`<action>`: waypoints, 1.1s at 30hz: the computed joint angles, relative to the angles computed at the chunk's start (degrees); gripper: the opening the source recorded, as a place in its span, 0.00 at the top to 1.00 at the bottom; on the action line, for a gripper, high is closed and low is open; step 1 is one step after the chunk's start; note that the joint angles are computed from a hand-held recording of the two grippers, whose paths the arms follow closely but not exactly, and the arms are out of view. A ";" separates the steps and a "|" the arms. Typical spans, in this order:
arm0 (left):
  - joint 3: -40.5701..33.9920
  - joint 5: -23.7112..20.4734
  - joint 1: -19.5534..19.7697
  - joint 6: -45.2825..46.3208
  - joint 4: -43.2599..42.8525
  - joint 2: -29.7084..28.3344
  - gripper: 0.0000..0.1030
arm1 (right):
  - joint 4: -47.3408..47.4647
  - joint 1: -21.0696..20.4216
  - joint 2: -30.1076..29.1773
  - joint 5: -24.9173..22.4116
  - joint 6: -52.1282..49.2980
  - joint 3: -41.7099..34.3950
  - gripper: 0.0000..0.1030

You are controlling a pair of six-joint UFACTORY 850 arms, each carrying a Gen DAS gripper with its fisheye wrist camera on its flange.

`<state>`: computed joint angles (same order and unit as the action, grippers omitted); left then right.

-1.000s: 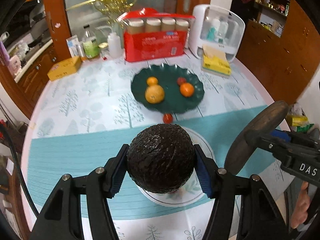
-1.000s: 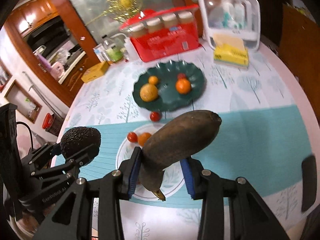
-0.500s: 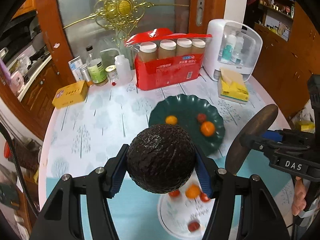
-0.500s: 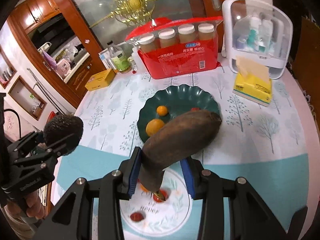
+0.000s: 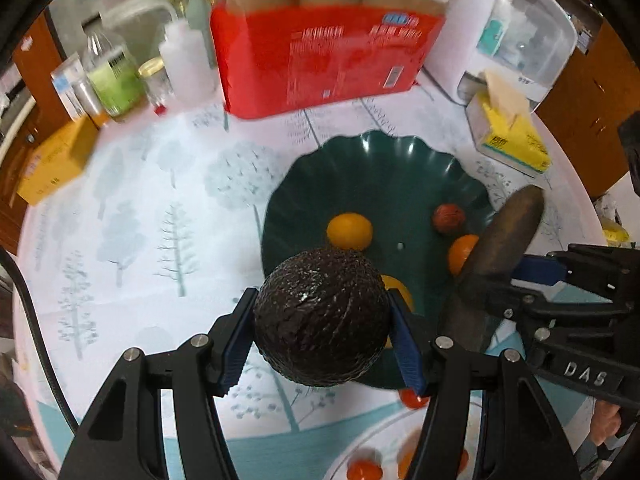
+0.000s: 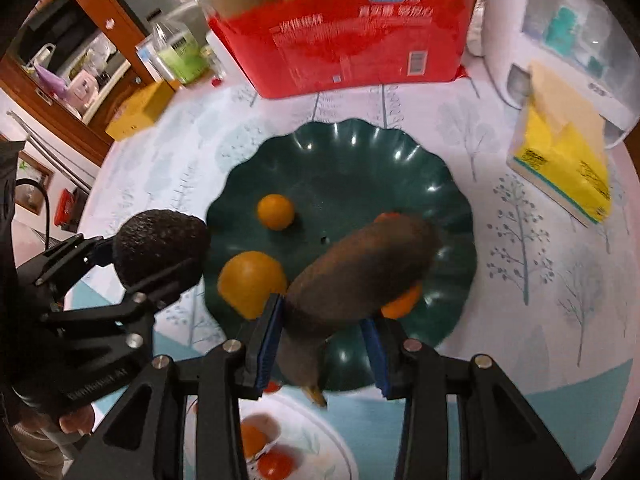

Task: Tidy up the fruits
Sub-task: 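Carry the avocado and banana over the green plate and lower them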

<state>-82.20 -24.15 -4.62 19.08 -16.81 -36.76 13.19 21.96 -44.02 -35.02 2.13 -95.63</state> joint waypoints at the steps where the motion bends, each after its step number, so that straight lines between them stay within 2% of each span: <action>1: -0.25 0.11 0.14 0.42 -0.86 -0.59 0.41 | -0.20 -0.01 -0.63 -0.26 -0.08 -0.51 0.62; 3: -0.54 0.83 0.45 1.60 -3.09 -1.73 0.41 | -0.13 0.07 -2.22 -0.37 -0.33 -1.53 0.62; 6: -0.03 2.72 0.88 4.31 -7.48 -2.41 0.41 | 0.14 0.26 -2.50 1.86 -0.23 -0.75 0.62; 13: 0.41 3.67 1.57 10.87 -17.25 -3.17 0.40 | -2.86 1.18 -0.39 11.52 1.78 3.43 0.59; 15: 0.53 3.92 1.63 11.23 -18.75 -3.29 0.39 | -2.42 1.09 0.51 14.31 2.04 4.75 0.53; 17: 1.25 4.42 1.80 15.77 -24.10 -2.83 0.37 | -2.72 0.99 0.89 15.99 2.97 5.40 0.52; 18: 1.35 4.62 1.76 16.10 -24.64 -2.70 0.32 | -3.19 0.89 1.28 17.02 3.68 6.02 0.52; 21: 1.73 6.07 1.30 14.42 -23.32 -2.47 0.22 | -7.04 0.67 1.91 19.02 8.19 6.94 0.52; 26: 0.96 5.60 0.65 11.38 -20.39 -3.20 0.19 | -7.52 -0.05 2.79 20.58 10.36 8.68 0.51; 33: 1.81 8.02 -0.34 5.16 -14.37 -2.46 0.07 | -12.45 -0.45 3.99 22.55 16.71 10.84 0.51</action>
